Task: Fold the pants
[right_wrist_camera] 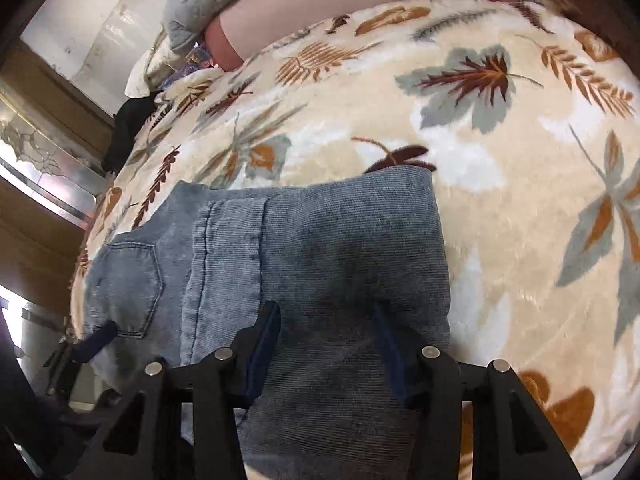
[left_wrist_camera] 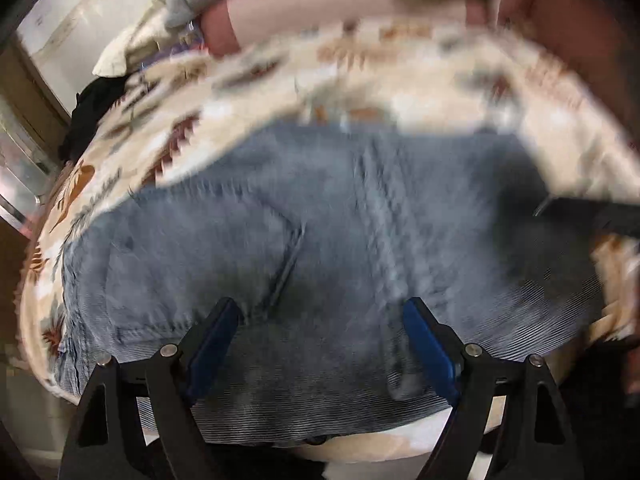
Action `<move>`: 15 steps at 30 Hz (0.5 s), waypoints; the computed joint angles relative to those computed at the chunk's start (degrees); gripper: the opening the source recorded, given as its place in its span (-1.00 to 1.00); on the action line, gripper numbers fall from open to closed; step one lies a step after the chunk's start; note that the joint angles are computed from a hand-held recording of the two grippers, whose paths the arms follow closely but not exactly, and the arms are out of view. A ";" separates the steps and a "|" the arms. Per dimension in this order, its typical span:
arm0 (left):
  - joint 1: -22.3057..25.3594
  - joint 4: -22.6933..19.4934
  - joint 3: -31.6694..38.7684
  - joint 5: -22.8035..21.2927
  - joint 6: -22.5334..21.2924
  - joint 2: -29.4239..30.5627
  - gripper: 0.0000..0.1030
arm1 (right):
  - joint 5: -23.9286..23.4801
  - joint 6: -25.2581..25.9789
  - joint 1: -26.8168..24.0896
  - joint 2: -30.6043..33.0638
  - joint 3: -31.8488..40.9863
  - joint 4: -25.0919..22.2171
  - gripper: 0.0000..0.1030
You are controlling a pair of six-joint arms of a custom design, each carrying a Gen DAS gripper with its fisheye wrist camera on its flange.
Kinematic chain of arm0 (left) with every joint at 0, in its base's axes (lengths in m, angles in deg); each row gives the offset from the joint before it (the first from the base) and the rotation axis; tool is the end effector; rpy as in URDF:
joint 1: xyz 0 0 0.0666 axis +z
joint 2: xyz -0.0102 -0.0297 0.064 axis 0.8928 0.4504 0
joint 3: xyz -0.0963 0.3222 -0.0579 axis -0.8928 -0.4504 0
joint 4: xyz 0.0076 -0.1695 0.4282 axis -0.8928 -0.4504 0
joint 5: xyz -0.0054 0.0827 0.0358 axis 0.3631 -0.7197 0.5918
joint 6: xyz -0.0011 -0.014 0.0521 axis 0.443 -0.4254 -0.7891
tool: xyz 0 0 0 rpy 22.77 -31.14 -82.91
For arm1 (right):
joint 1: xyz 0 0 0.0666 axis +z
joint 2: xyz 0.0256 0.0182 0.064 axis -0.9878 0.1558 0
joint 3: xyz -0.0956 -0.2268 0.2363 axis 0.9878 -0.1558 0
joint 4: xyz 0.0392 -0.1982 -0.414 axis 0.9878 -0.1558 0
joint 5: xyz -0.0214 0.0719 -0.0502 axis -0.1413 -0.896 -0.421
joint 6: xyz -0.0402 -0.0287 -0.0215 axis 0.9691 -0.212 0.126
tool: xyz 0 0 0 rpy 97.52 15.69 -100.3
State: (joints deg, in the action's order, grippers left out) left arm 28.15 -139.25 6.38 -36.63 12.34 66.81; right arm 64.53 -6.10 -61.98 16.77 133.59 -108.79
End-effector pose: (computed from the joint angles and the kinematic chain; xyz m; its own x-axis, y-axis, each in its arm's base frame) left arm 0.2680 -0.1705 0.3868 -0.8909 0.0803 -0.4470 -0.0174 0.9775 0.2103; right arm 0.3511 0.1320 0.3526 -0.8885 -0.0391 -0.4572 -0.2385 0.8905 0.3874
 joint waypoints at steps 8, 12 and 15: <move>3.20 -0.86 0.01 1.49 0.04 -5.64 0.67 | -5.79 -0.91 -0.63 -4.94 -0.69 -2.76 0.01; 9.22 -3.94 -0.81 0.07 -0.19 -12.64 0.67 | -3.49 -0.75 5.01 -5.70 -2.16 -3.66 0.01; 16.51 -6.67 -2.13 -0.86 -1.69 -17.76 0.67 | 3.44 -0.16 9.77 -5.56 -3.14 -3.32 0.02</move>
State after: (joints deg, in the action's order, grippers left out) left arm 44.66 -145.92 4.25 -37.49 10.66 49.04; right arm 67.97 -6.26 -52.21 11.21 130.45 -112.11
